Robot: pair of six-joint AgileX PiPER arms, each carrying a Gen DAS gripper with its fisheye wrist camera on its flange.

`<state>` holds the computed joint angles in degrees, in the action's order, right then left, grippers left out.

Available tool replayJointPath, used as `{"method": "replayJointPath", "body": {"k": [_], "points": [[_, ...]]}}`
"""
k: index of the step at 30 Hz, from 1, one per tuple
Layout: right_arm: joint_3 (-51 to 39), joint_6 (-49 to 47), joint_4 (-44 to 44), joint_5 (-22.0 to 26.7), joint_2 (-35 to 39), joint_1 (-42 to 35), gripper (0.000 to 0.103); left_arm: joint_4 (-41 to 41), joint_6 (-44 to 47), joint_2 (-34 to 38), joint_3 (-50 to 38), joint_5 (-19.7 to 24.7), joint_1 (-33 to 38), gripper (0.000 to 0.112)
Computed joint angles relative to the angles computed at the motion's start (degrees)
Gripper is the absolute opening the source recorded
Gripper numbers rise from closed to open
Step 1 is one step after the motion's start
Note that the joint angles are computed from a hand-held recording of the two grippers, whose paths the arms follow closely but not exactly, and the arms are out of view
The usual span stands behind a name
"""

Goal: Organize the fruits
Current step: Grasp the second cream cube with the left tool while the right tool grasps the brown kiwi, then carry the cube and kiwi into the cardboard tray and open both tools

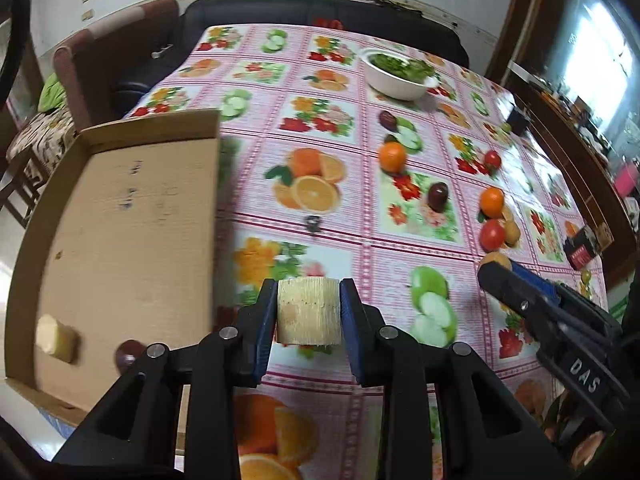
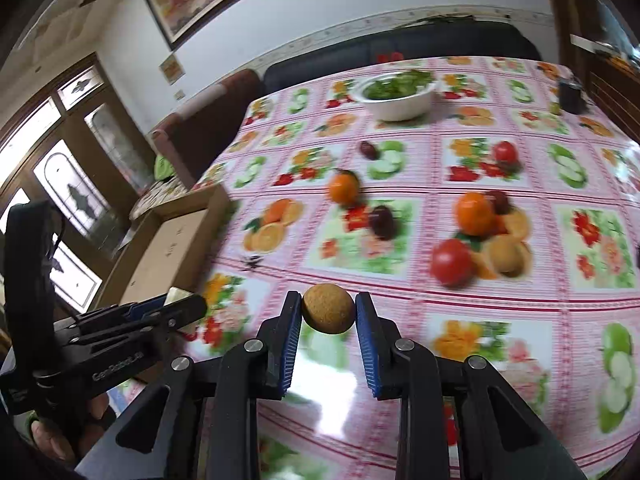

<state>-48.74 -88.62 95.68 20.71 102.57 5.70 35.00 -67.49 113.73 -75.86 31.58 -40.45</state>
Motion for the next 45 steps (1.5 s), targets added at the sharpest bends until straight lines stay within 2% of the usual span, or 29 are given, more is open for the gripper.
{"method": "replayJointPath", "body": {"k": [14,27,35,39,45], "points": [[-4.09,6.91,-4.56,-2.71,0.78,10.64,0.028,4.26,-6.05,-6.62,9.33,-3.28,4.85,0.028],[-9.41,14.96,-12.31,-3.23,3.71,16.80,0.027,3.75,-6.02,-9.46,14.32,-5.73,11.02,0.028],[-14.02,20.71,-17.75,-2.57,6.20,20.73,0.027,5.93,-8.21,-11.01,16.31,-5.33,16.11,0.028],[-19.21,26.60,-24.02,-1.76,9.39,23.79,0.027,6.04,-8.34,-10.65,16.52,-4.74,18.97,0.028],[-31.15,44.58,-42.81,-0.28,18.28,28.88,0.027,4.44,-6.92,-8.05,16.19,-4.78,22.08,0.028]]}}
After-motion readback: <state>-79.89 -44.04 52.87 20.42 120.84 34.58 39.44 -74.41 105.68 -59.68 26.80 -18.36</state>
